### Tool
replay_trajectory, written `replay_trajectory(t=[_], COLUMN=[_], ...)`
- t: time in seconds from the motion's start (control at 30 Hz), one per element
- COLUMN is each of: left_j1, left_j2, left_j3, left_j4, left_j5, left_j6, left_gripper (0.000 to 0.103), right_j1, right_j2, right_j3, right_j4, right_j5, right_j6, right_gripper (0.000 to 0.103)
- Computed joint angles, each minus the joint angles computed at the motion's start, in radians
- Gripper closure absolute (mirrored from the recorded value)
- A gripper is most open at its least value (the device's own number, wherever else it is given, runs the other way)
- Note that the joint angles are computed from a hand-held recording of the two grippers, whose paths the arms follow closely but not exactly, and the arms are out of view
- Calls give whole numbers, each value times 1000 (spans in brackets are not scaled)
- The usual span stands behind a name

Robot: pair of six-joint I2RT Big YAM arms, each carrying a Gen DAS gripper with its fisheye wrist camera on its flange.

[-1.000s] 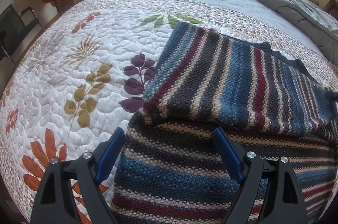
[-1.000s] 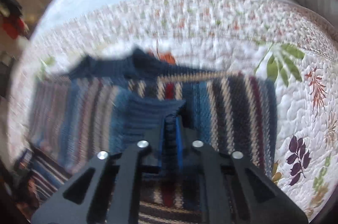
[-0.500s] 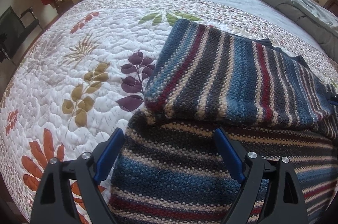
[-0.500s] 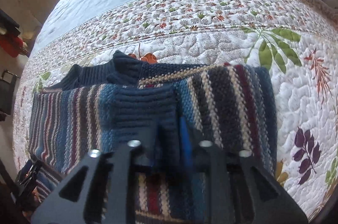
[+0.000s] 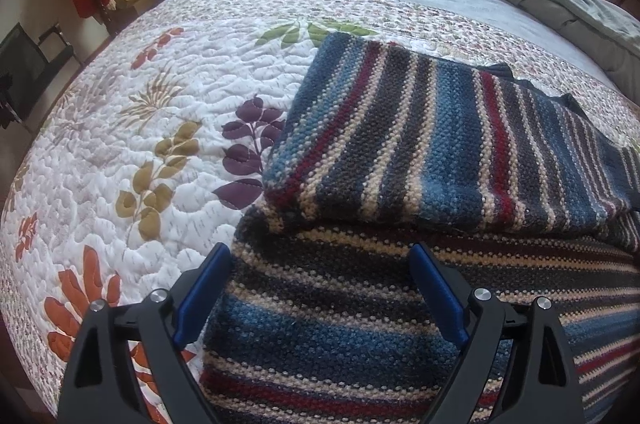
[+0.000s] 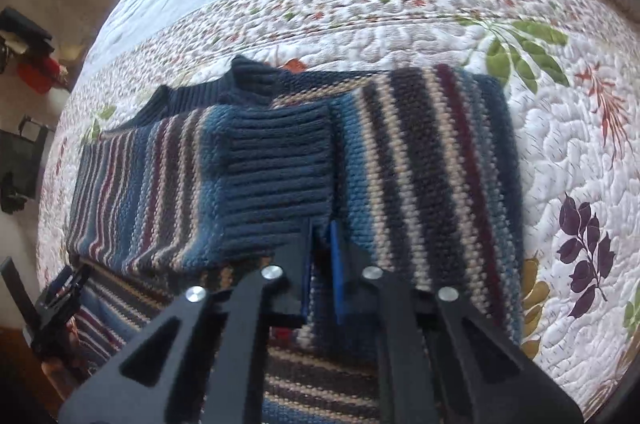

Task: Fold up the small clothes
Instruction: 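Move both tools to the ribbed hem of the sweater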

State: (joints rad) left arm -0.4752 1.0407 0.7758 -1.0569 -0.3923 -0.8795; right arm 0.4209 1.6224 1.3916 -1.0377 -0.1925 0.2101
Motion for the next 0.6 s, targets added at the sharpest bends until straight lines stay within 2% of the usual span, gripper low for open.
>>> replay_trajectory(t=[0.07, 0.17, 0.27, 0.37, 0.5, 0.57, 0.6], left_j1=[-3, -12, -21, -26, -104, -167, -226], left_j2=[9, 21, 10, -31, -136, -207, -258], left_j3=[2, 7, 12, 4, -25, -47, -60], left_j4=[-2, -11, -20, -19, -71, -134, -186], left_j5=[-4, -14, -10, 26, 48, 65, 46], left_j6=[2, 4, 6, 6, -13, -59, -133], left_gripper=[11, 11, 11, 11, 11, 11, 11], right_j1=[3, 29, 25, 26, 33, 29, 23], right_j2=[1, -8, -64, -172, -376, -497, -542], right_j3=[-8, -33, -86, -170, -341, -436, -468], right_j4=[5, 10, 38, 39, -24, -77, -96], right_j5=[40, 154, 131, 105, 69, 59, 52], right_j6=[-16, -40, -43, -43, -94, -120, -126], right_gripper=[98, 102, 95, 82, 76, 67, 66])
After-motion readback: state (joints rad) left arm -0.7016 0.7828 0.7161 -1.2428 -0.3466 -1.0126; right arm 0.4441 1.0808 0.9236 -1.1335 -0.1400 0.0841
